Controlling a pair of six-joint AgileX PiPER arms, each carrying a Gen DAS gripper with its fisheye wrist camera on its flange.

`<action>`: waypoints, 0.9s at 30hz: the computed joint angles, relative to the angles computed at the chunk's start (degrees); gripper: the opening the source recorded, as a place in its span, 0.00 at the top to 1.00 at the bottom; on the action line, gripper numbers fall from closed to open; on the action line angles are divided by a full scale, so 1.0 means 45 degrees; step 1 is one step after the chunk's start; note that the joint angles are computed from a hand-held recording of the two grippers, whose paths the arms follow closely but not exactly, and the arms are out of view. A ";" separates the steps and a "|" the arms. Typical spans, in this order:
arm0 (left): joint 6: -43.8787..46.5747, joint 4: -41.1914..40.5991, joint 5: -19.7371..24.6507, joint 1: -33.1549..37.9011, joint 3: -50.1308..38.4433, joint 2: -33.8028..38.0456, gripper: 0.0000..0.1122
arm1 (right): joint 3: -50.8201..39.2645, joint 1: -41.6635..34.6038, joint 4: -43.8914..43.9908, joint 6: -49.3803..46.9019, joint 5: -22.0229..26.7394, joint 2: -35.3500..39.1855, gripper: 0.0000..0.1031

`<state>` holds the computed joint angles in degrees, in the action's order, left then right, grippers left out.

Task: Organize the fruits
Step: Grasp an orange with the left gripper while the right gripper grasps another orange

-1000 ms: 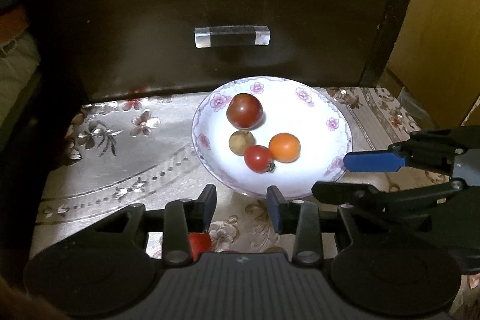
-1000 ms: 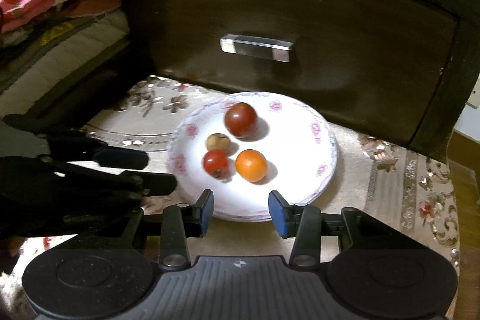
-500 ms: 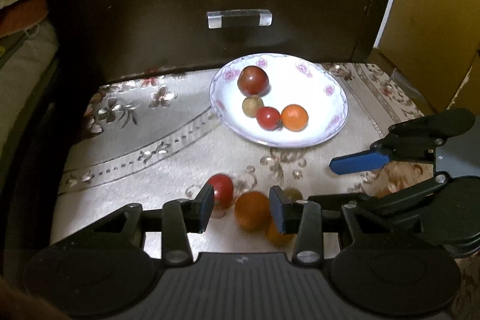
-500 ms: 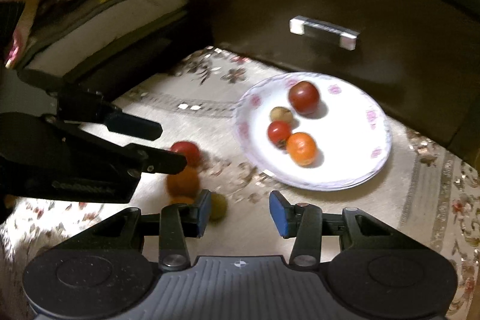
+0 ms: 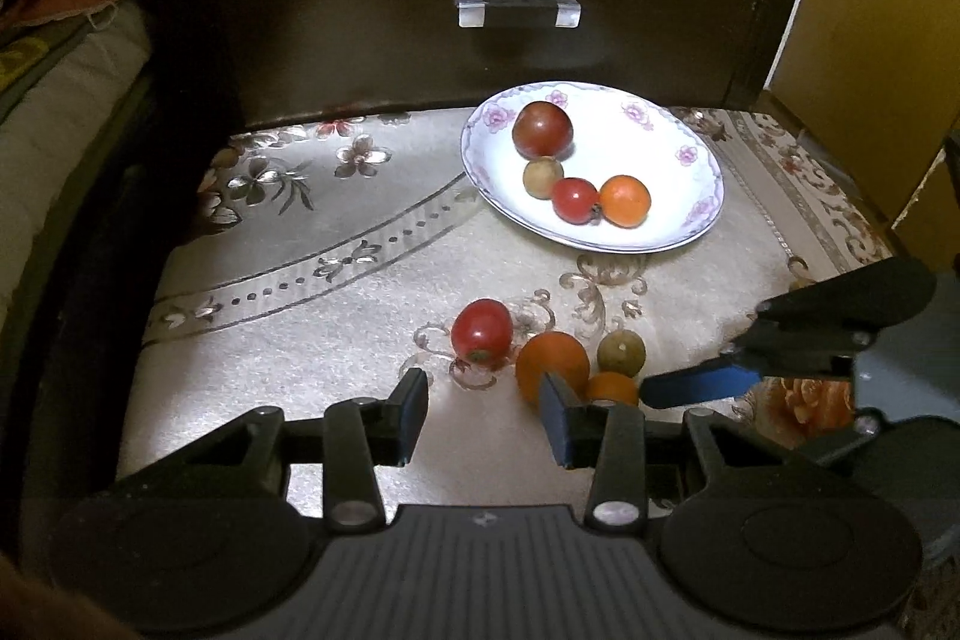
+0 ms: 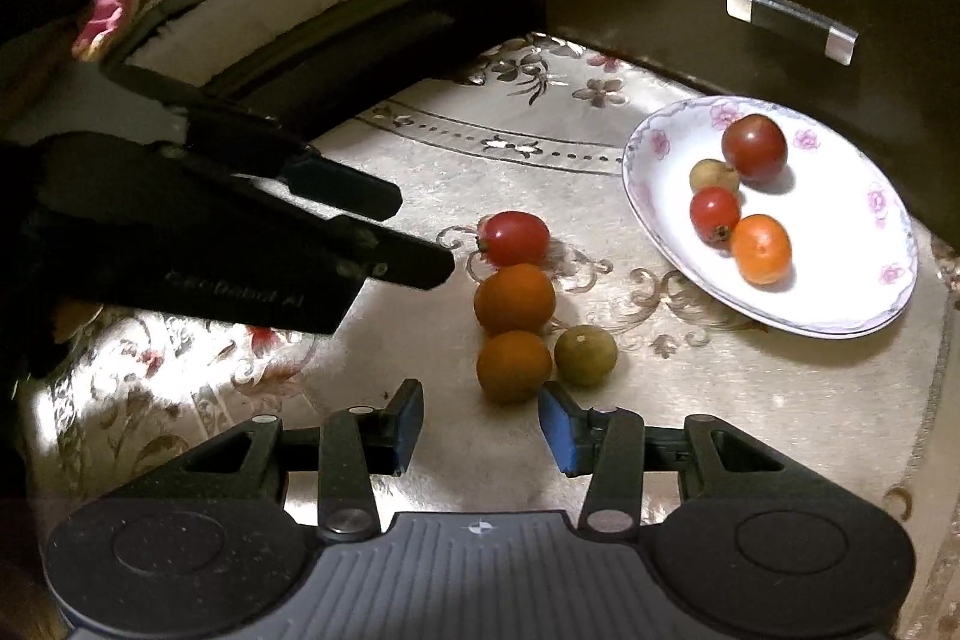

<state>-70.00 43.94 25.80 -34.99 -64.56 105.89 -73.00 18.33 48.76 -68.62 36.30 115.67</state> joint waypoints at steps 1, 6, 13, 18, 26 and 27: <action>0.0039 -0.0033 -0.0042 0.0014 0.0026 -0.0017 0.59 | -0.0044 0.0069 -0.0019 0.0144 -0.0107 0.0076 0.61; 0.0345 -0.0293 -0.0216 0.0055 0.0077 -0.0032 0.59 | -0.0105 0.0275 0.0005 0.0402 -0.0630 0.0336 0.61; 0.1458 -0.1437 -0.0660 0.0165 -0.0274 0.0283 0.59 | -0.0295 0.0234 -0.0541 0.1333 -0.0640 0.0488 0.78; 0.2290 -0.2300 -0.0614 0.0056 -0.0748 0.0845 0.59 | 0.0106 0.0031 -0.0868 0.1621 -0.0595 0.0119 0.79; 0.2829 -0.2633 -0.0510 -0.0042 -0.1730 0.1729 0.59 | 0.0608 -0.0425 -0.1384 0.1875 -0.0468 -0.0340 0.79; 0.2948 -0.2672 -0.0441 -0.0066 -0.1913 0.1893 0.59 | 0.0664 -0.0506 -0.1391 0.1860 -0.0428 -0.0390 0.79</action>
